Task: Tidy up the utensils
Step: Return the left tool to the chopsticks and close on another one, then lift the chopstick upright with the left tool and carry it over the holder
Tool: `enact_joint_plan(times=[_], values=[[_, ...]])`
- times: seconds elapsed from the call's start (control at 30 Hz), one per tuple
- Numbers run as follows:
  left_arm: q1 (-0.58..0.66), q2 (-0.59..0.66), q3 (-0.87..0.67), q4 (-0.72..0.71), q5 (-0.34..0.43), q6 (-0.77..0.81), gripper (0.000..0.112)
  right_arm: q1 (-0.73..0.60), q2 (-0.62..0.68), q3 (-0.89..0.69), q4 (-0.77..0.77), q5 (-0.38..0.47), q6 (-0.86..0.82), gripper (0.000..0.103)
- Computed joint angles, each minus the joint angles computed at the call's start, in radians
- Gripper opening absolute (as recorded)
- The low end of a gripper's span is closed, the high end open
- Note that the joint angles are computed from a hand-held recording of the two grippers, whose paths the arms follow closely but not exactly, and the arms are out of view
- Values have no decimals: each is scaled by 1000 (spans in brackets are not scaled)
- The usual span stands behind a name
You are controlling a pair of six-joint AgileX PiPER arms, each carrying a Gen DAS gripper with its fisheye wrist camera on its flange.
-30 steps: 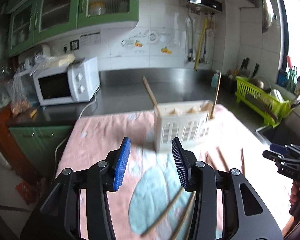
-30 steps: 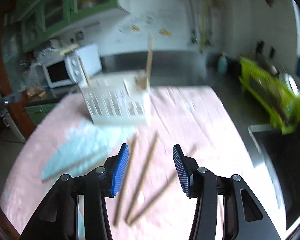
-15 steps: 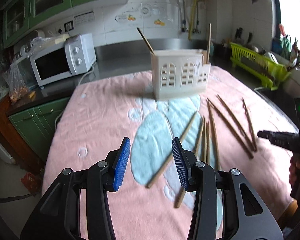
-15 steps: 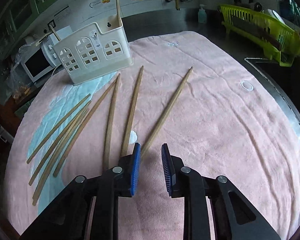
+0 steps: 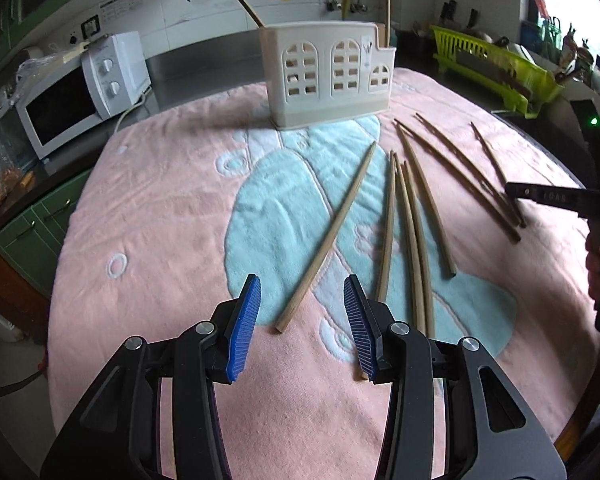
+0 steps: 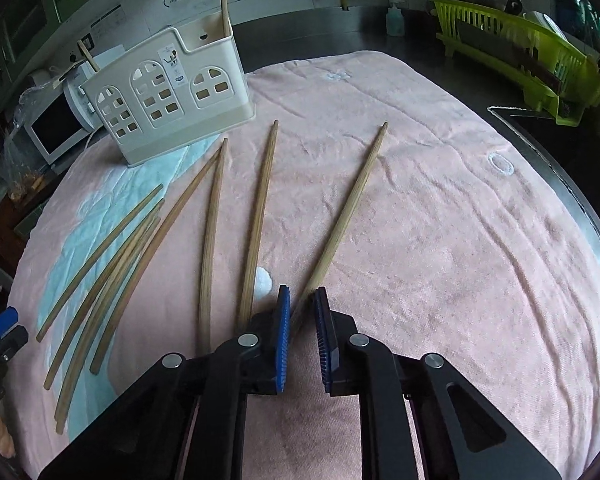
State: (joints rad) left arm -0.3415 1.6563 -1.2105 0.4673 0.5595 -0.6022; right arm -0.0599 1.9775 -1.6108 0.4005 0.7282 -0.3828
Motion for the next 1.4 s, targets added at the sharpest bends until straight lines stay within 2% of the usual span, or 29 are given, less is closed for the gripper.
enact_joint_plan(times=[0.17,0.33,0.53,0.8,0.93,1.03,1.27,1.4], values=[[27,61,-47,-73,1,107,44,2,-15,14,-46,-10,3,10],[47,117,-93,-156,7,224,24,-4,-32,42,-84,-34,-4,9],[52,140,-113,-173,-4,254,18,-13,-53,75,-65,-44,-42,10],[43,144,-106,-155,-26,242,13,-2,-69,118,-69,-85,-46,13],[24,148,-113,-102,-13,176,10,1,-81,147,-70,-122,-62,9],[18,141,-112,-108,-18,162,8,-16,-89,153,-31,-115,-92,7],[25,98,-106,-130,-35,138,7,-44,-168,210,22,-165,-181,7],[32,57,-89,-135,-54,113,6,-70,-215,224,117,-174,-277,7]])
